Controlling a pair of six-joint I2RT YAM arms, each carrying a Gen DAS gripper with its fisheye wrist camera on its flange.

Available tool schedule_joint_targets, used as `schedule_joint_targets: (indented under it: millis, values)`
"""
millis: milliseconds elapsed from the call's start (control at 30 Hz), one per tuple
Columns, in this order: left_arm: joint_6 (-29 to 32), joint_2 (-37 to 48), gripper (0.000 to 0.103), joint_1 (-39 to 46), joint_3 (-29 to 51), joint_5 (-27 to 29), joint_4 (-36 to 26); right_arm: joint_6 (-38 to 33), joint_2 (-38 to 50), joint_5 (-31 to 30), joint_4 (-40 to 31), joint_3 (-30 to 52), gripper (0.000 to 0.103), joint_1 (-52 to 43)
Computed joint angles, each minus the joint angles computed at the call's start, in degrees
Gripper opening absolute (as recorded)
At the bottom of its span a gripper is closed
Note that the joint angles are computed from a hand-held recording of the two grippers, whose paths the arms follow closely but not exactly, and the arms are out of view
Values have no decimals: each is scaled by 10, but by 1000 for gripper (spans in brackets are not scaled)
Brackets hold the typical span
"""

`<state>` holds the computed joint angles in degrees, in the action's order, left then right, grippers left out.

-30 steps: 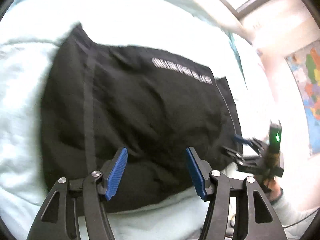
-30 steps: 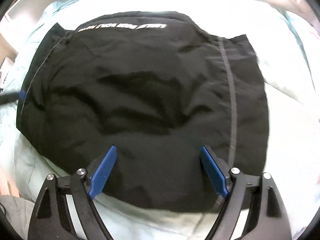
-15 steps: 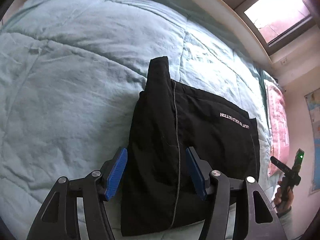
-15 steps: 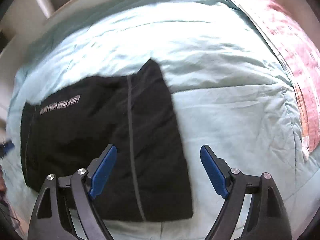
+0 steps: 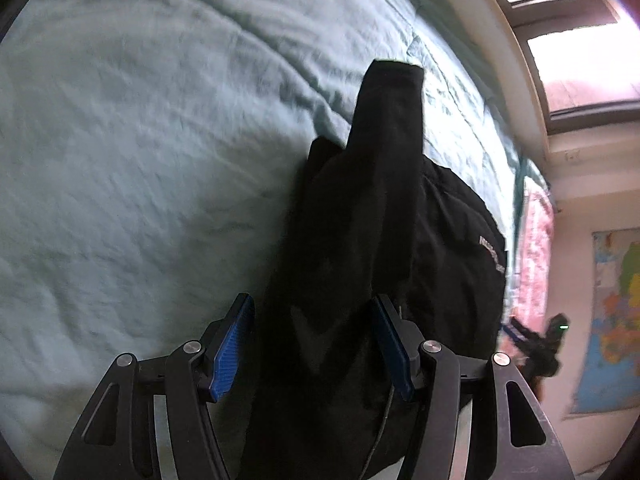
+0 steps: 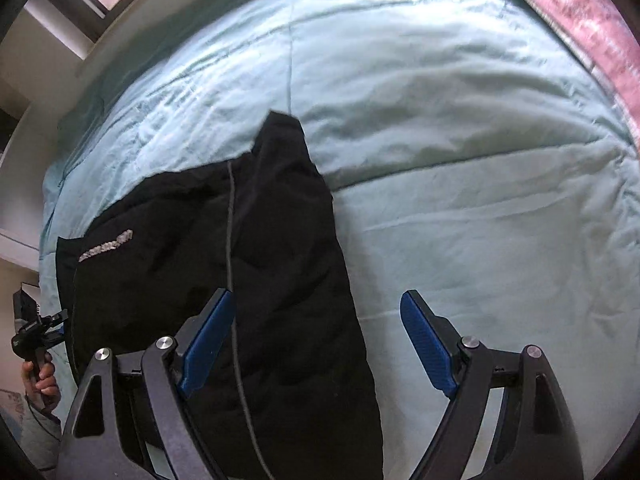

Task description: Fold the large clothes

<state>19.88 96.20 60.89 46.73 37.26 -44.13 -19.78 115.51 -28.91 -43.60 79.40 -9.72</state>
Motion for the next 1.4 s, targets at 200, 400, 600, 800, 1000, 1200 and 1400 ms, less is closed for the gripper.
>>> schedule_joint_targets:
  millis: [200, 400, 600, 800, 1000, 1200, 1400]
  values:
    - [12, 74, 62, 10, 8, 43, -3, 6, 76, -23, -12, 31, 87, 3]
    - [-26, 108, 65, -15, 10, 70, 19, 6, 128, -47, -33, 69, 87, 12]
    - [29, 158, 75, -2, 31, 149, -39, -25, 223, -107, -131, 169, 91, 10]
    - [-18, 203, 73, -25, 15, 166, 30, -47, 267, -164, -166, 202, 85, 10]
    - [9, 178, 74, -31, 0, 203, 11, -122, 233, -154, -198, 182, 69, 21]
    - [-118, 188, 73, -78, -24, 197, 129, -75, 324, -205, -222, 261, 78, 47]
    - [-140, -16, 38, -82, -128, 193, 139, -116, 185, -235, -163, 106, 41, 30]
